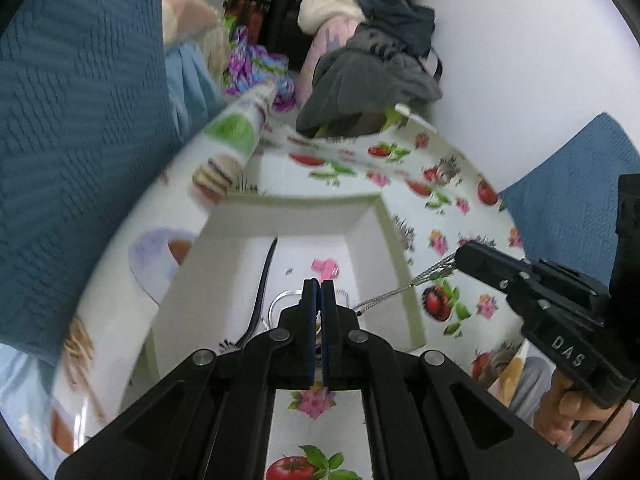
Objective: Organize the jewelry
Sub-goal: 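Carry the silver bead chain into the green box and open both tools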
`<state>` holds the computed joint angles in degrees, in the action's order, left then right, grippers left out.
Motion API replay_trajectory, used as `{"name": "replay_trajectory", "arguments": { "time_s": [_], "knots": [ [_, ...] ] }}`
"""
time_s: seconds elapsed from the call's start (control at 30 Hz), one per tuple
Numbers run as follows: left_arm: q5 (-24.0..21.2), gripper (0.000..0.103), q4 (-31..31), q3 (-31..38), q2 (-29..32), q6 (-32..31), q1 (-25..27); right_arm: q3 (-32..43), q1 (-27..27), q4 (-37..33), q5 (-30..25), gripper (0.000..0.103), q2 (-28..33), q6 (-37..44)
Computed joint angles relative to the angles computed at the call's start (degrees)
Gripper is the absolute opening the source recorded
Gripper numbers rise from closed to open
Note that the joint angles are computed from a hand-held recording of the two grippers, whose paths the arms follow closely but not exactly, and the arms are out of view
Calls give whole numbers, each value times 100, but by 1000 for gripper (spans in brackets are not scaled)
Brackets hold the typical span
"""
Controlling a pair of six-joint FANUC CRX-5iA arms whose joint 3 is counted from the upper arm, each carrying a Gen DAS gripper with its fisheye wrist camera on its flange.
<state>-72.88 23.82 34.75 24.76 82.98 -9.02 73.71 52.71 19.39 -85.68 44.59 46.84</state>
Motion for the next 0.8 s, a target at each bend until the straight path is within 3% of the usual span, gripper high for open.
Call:
{"name": "replay_trajectory", "arguments": {
  "time_s": [0.3,0.43,0.57,0.63,0.7,0.8],
  "knots": [
    [-86,1,-59,-434,-20,101,26,-1037,-116,-583,177,2,-285,-194],
    [-103,1,-133,-426,-53,158,24,-1129,-147,-753,202,2,-325,-197],
    [-109,2,-148,-364,-103,152,24,-1052,-147,-742,244,12,-353,-158],
    [-148,7,-155,-285,-126,157,18,-906,-109,-638,211,21,-330,-99],
    [-92,30,-164,-274,-197,150,16,-878,-74,-550,256,21,-372,-65],
    [119,39,-197,-348,-422,143,0,-1008,26,-252,388,21,-545,-126]
  ]
}}
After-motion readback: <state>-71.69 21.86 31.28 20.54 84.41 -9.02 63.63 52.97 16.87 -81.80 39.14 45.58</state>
